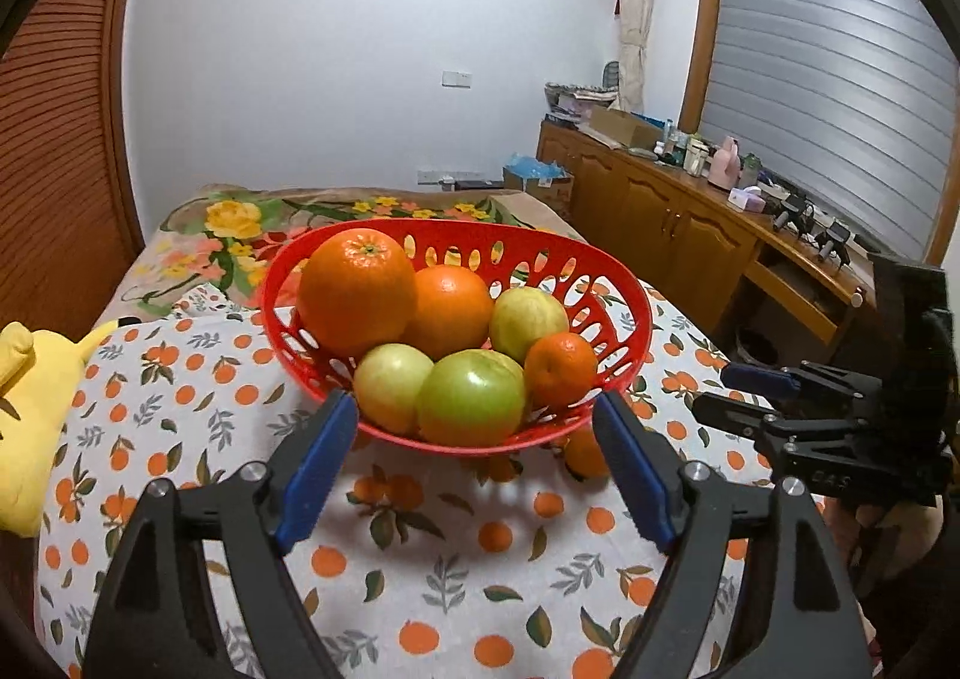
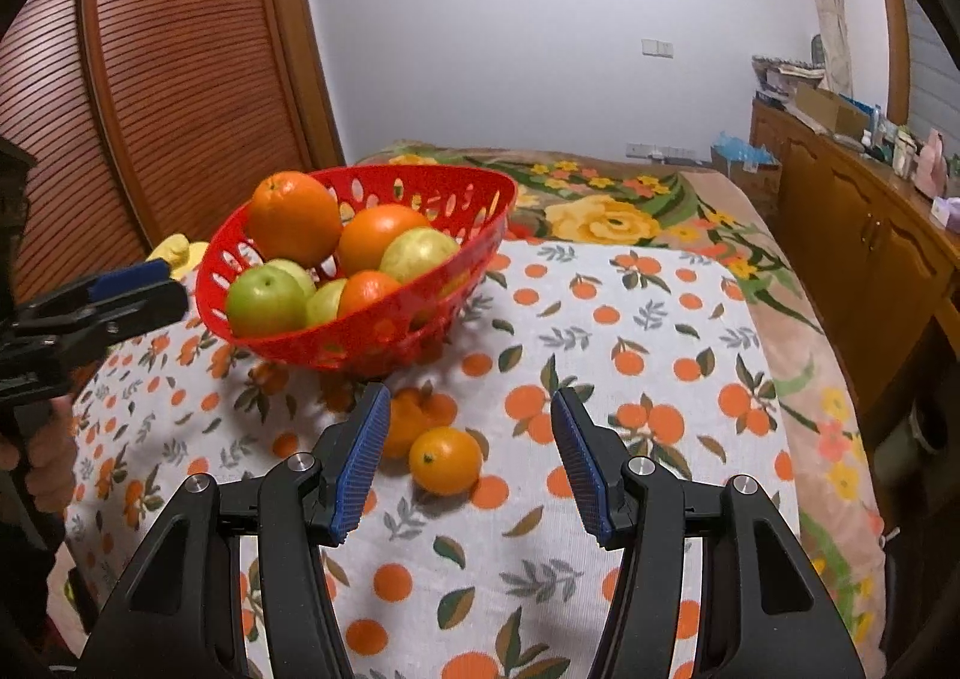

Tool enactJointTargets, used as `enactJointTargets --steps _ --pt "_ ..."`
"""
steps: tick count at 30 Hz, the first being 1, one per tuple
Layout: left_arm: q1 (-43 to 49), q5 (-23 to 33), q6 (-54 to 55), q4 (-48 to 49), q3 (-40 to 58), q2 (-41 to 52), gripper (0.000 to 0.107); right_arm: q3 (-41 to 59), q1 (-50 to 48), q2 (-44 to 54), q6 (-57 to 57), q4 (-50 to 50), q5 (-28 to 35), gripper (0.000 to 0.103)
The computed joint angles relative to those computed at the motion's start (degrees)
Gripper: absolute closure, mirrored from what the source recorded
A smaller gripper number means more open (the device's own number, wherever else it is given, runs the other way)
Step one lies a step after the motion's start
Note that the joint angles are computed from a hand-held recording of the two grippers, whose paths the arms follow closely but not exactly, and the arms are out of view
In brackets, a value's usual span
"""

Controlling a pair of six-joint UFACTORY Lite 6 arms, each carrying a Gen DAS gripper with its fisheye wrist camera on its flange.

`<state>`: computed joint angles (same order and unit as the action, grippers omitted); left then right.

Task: Organize fruits
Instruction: 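Move the right gripper to a small tangerine on the cloth and grasp it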

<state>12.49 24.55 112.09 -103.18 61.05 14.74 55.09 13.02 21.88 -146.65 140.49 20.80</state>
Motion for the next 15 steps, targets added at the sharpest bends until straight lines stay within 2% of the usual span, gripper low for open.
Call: enactJointTargets --steps 8,11,15 --pt "0.0 0.39 5.01 -3.28 -4.8 -1.61 0.026 1.81 0.61 4.03 2.35 -2.44 0.15 0.049" --pt "0.3 0.79 8.04 -5.56 -6.06 -1.03 0.026 4.12 1.88 6.78 2.03 -2.61 -1.45 0.055" --pt "0.55 0.88 7.42 -4.86 -6.41 -0.17 0.026 6.57 3.13 9.63 2.02 -3.43 -2.73 0.056"
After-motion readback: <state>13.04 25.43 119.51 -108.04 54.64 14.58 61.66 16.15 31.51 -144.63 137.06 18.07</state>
